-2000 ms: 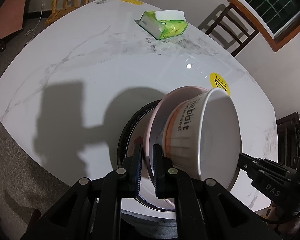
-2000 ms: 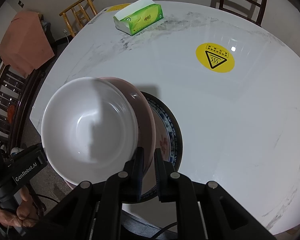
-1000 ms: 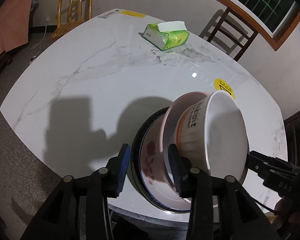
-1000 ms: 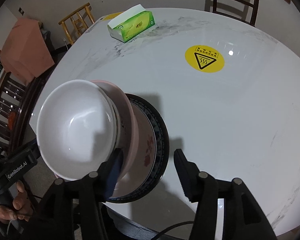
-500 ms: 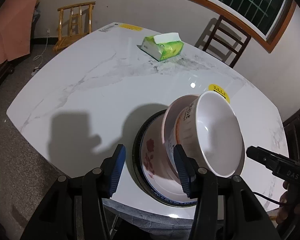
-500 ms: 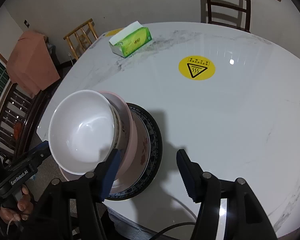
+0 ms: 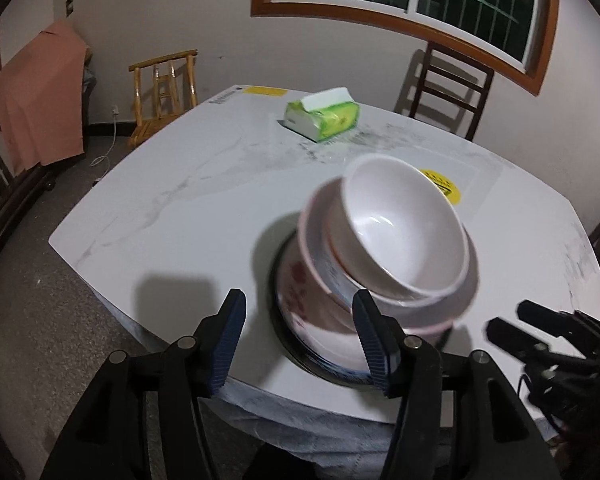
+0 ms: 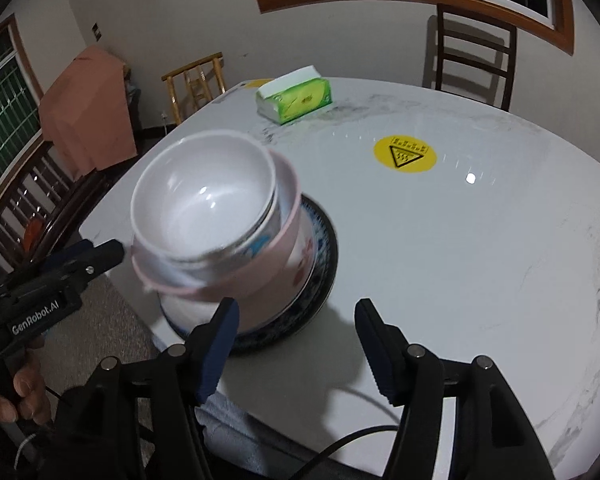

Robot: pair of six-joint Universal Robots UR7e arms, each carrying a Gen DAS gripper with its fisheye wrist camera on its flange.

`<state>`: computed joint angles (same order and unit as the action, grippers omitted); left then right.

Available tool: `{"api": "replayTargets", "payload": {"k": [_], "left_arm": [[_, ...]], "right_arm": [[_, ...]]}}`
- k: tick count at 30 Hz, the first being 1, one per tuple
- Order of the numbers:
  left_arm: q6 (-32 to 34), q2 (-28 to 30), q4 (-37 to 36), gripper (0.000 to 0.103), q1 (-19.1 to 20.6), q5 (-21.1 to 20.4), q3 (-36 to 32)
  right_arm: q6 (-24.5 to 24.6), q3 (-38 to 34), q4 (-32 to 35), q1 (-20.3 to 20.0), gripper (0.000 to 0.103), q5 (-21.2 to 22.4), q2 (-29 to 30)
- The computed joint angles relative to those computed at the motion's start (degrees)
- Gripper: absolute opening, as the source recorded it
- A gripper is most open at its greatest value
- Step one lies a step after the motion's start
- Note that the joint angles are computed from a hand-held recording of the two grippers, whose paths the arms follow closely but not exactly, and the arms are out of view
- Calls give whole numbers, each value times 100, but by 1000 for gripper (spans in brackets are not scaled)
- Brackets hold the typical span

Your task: Organize plates and bowls

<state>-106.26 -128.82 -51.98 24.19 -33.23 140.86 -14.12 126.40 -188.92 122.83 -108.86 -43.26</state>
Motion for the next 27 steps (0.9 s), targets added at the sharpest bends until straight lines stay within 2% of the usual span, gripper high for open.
{"api": "replayTargets", "payload": {"k": [6,12,27], "left_arm": [[-234,481,-239,64,-57,-93,111],[-352,815,-319,66,-101,-94,134],[-386,1180,-597,67,-93,-180,241]], "right_arm": [[-111,170,-176,11,72,-79,78],[-141,288,-333,5,82,-157,55],[-227,368,-615,39,83,-448,218]]}}
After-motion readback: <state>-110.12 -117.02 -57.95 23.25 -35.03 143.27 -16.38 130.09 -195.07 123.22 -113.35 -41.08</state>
